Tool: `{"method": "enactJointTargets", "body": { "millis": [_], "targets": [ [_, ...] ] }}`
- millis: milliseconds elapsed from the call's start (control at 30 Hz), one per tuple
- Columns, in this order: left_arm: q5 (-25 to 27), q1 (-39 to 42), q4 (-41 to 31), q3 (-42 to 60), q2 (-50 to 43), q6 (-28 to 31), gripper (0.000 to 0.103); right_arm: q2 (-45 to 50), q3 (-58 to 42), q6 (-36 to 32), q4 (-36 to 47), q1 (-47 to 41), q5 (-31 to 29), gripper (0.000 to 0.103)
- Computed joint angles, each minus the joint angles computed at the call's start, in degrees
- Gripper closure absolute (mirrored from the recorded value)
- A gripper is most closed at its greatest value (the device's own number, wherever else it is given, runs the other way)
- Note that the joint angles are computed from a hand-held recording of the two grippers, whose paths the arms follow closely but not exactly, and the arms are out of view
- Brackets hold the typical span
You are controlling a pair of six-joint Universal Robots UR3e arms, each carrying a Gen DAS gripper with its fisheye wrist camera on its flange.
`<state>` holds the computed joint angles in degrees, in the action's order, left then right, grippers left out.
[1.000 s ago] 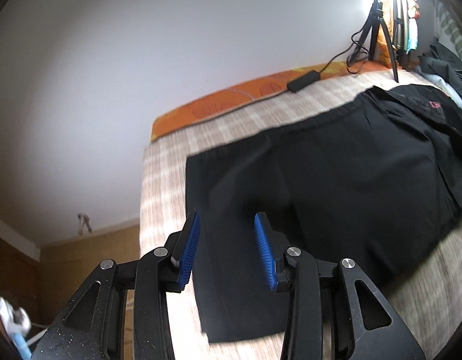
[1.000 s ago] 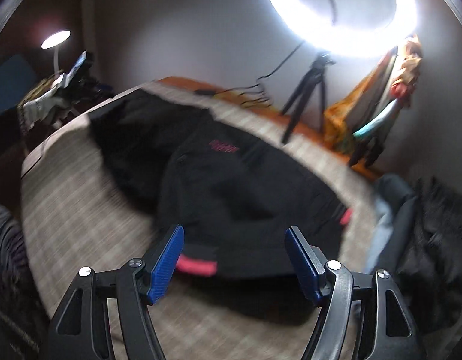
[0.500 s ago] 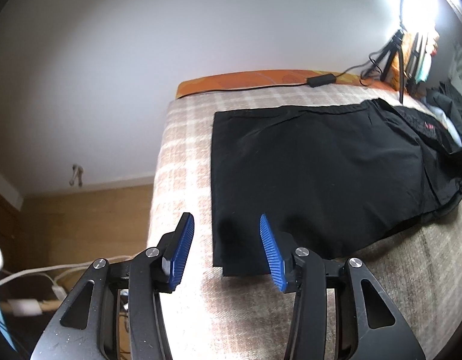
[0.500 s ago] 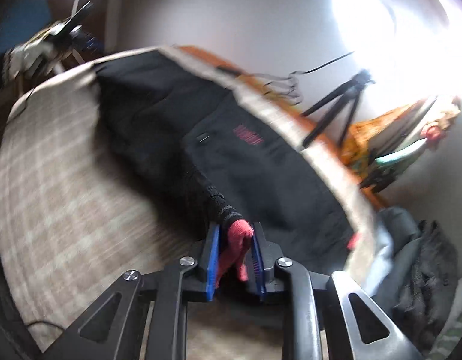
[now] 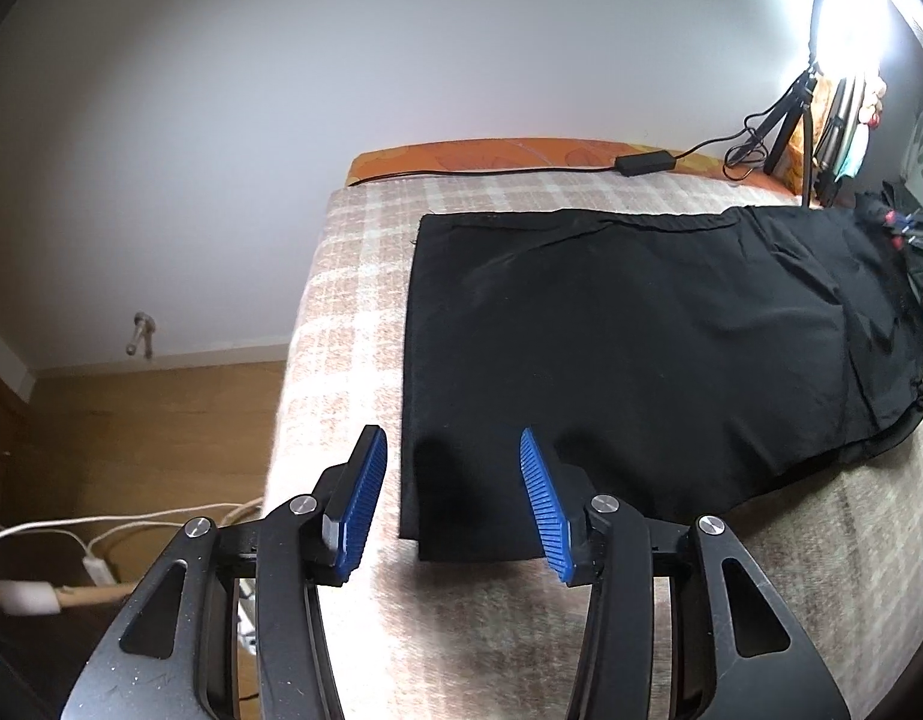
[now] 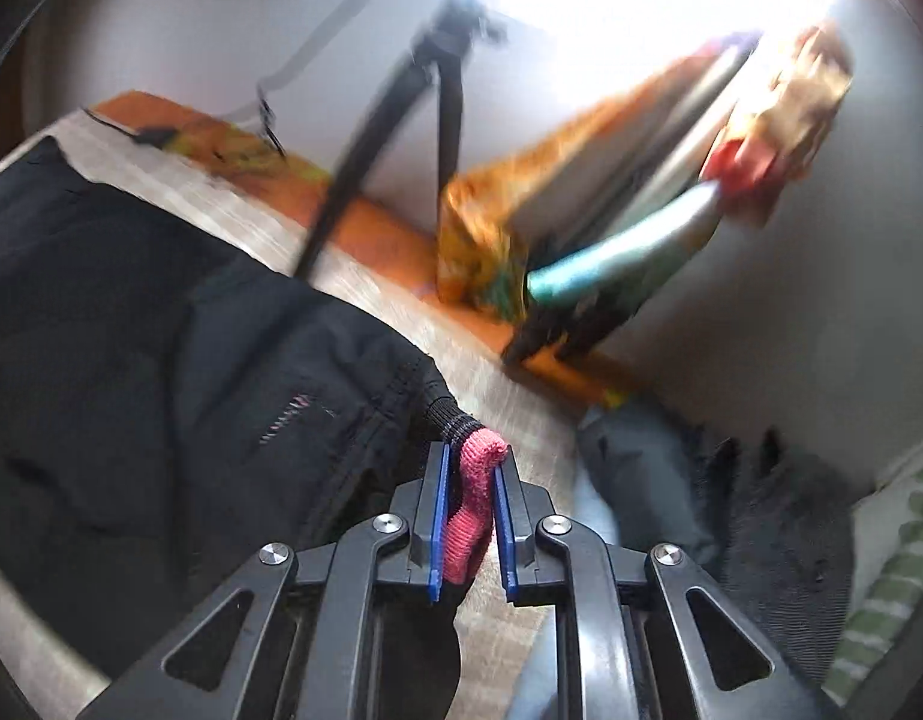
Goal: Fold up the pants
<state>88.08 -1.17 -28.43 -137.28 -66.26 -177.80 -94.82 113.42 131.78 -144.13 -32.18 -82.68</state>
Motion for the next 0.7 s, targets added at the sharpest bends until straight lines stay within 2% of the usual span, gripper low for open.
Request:
{"method": "enactJointTargets", "body": {
  "millis": [100,167,267,367,400,533,633,667,700],
  "targets": [
    [-0.5,-0.7,-1.68,0.19,1.57,-1.45,0.056,5.26,1.92,0.72,-8.02,3.56,-5.8,0.088],
    [-2.1,0.18,-4.01,-0.06,4.1,-3.27,0.05,4.84,2.93,1.41,-8.98,3.65,-5.44,0.068],
    [-6.7,3.7,-7.63,-1.67,9.07,-5.68,0.043,1.6,5.29,1.79,-9.74,3.71,-4.76,0.052],
    [-13.09,9.08,-13.16,-3.89,15.03,-8.62,0.043,-4.91,8.91,2.59,-10.03,4.25,-3.7,0.039],
    [-14.47,9.96,-14.03,-4.53,16.08,-9.56,0.043,-7.02,9.66,3.11,-9.33,4.37,-3.18,0.039],
    [-19.92,12.77,-16.98,-8.03,21.32,-12.76,0.043,-22.68,13.23,2.01,2.59,3.01,5.13,0.036],
    [-22.03,12.49,-16.62,-10.61,24.21,-16.92,0.043,-35.99,12.72,-4.33,23.01,1.73,16.04,0.034],
    [-23.27,12.74,-17.25,-11.2,25.38,-18.06,0.043,-37.49,12.53,-4.79,25.45,3.86,15.63,0.033],
    [-24.76,13.14,-17.7,-11.93,26.6,-18.88,0.043,-38.23,13.38,-3.48,24.35,8.39,13.37,0.033]
  ]
}}
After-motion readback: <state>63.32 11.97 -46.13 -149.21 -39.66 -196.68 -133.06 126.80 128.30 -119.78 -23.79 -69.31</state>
